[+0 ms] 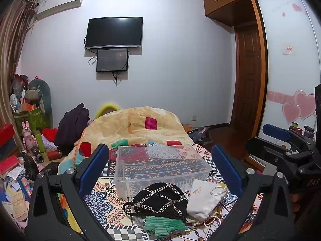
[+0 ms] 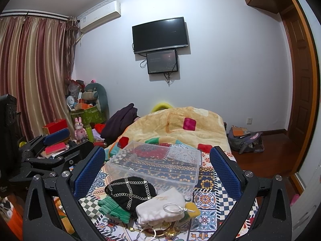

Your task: Organize soft objects

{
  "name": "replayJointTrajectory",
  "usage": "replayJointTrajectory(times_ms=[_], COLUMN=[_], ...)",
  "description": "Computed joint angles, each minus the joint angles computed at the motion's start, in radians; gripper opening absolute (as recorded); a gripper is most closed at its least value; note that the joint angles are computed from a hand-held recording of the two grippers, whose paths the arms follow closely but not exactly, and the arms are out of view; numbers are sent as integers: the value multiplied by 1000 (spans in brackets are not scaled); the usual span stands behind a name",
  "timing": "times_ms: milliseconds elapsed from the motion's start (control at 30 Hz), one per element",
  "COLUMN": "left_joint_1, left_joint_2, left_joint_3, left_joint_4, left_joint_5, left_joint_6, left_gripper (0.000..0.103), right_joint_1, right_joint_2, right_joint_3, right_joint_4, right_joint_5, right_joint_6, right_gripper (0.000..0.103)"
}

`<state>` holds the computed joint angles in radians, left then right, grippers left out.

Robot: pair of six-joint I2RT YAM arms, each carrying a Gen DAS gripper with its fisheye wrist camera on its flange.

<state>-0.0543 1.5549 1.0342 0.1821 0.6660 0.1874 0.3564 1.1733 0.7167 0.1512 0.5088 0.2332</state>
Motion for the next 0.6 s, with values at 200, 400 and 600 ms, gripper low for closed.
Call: replayJointTrajectory(times_ms=[200,400,600], left_joint_1=[2,3,1], left_joint_2=[1,5,32], left_joint_3=[4,9,44], left_joint_4=[-5,-13,-60], left_joint_5=[3,9,17], left_joint_6=[1,3,23], left_gripper=[103,103,103], right_joint_1=[4,8,1], right_joint_2=[1,2,10], right_joint_3=[3,7,6], right_joint_4=[-2,-6,-13], right_joint_5=[2,5,0], right_joint_6=[2,6,19], right_gripper=[103,103,103])
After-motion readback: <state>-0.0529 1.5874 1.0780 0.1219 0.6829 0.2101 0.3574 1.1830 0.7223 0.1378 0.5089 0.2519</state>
